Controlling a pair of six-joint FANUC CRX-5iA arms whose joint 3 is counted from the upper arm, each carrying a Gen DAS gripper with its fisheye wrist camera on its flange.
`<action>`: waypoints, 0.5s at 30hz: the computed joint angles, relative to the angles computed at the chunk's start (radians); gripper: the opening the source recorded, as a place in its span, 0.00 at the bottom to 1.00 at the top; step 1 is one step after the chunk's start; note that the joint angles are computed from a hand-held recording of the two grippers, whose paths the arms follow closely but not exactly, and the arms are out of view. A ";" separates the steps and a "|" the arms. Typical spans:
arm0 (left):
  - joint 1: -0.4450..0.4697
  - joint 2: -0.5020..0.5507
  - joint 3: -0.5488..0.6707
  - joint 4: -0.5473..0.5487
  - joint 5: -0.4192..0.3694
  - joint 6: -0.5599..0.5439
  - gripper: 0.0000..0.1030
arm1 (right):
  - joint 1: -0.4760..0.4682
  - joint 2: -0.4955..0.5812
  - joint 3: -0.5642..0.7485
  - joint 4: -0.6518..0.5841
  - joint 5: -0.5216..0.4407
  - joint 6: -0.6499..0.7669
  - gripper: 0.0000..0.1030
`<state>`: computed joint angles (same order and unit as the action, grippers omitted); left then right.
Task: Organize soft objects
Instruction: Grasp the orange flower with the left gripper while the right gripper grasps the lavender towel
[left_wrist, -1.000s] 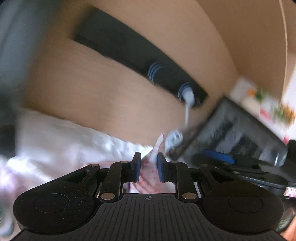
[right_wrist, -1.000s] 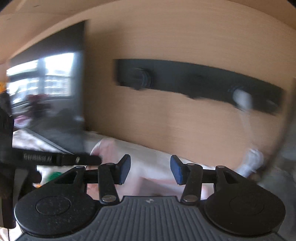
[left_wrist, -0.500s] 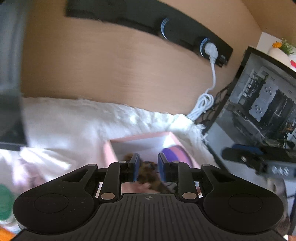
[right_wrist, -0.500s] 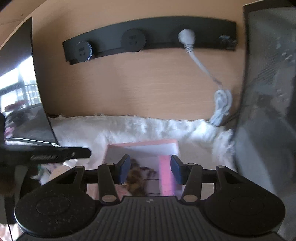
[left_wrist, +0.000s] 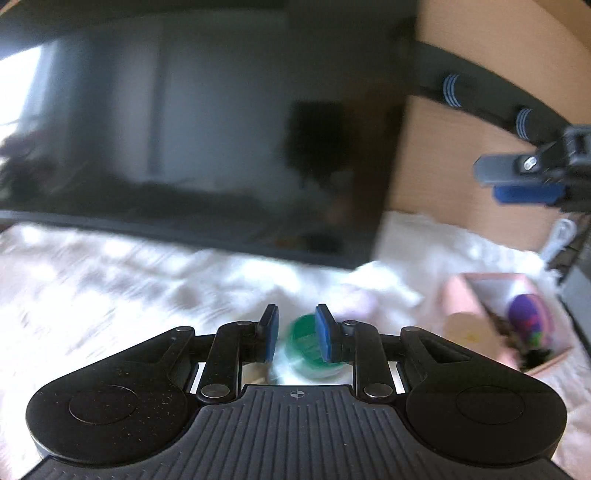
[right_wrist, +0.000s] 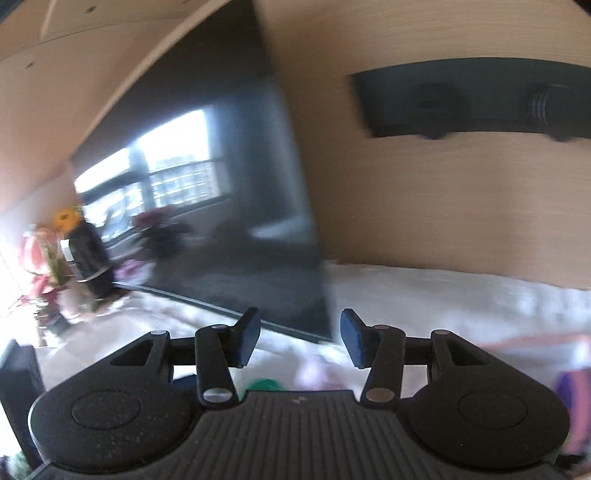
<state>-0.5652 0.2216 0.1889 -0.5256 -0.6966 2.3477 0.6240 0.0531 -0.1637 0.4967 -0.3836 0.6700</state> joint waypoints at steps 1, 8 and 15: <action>0.008 -0.007 -0.018 -0.004 -0.009 0.022 0.24 | 0.012 0.014 0.019 -0.025 0.002 0.043 0.46; 0.021 0.024 -0.106 0.010 -0.001 0.073 0.24 | 0.069 0.034 -0.028 -0.161 0.023 0.414 0.46; 0.025 0.008 -0.190 0.061 0.096 0.019 0.24 | 0.083 -0.006 -0.079 -0.342 -0.065 0.692 0.46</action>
